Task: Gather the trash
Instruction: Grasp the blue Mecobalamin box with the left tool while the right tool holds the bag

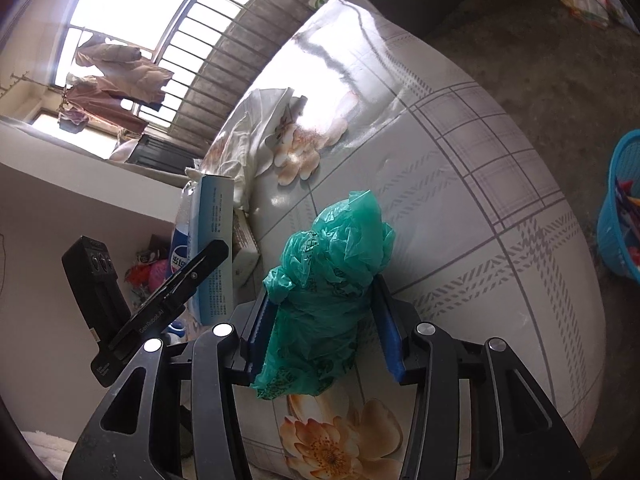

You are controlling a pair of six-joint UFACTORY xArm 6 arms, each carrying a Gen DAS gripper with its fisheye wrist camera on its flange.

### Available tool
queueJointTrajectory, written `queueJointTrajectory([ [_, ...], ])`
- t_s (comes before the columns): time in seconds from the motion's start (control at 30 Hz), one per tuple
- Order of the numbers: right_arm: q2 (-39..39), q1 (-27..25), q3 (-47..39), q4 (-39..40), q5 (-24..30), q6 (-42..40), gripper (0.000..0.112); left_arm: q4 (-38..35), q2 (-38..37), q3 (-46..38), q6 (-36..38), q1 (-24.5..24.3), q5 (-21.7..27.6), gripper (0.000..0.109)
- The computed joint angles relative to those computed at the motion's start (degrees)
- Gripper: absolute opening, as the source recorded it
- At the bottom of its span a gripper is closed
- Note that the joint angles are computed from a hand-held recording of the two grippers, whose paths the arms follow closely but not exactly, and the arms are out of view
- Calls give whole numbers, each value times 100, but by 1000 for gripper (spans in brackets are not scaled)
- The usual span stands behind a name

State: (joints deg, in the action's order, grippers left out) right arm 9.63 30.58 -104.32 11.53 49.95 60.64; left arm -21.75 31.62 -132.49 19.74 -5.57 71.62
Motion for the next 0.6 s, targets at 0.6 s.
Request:
queueJointTrajectory([
  [0.6,-796,149,1132,-240,-1334,383,42,-332,-556,22,417,43,-128,69],
])
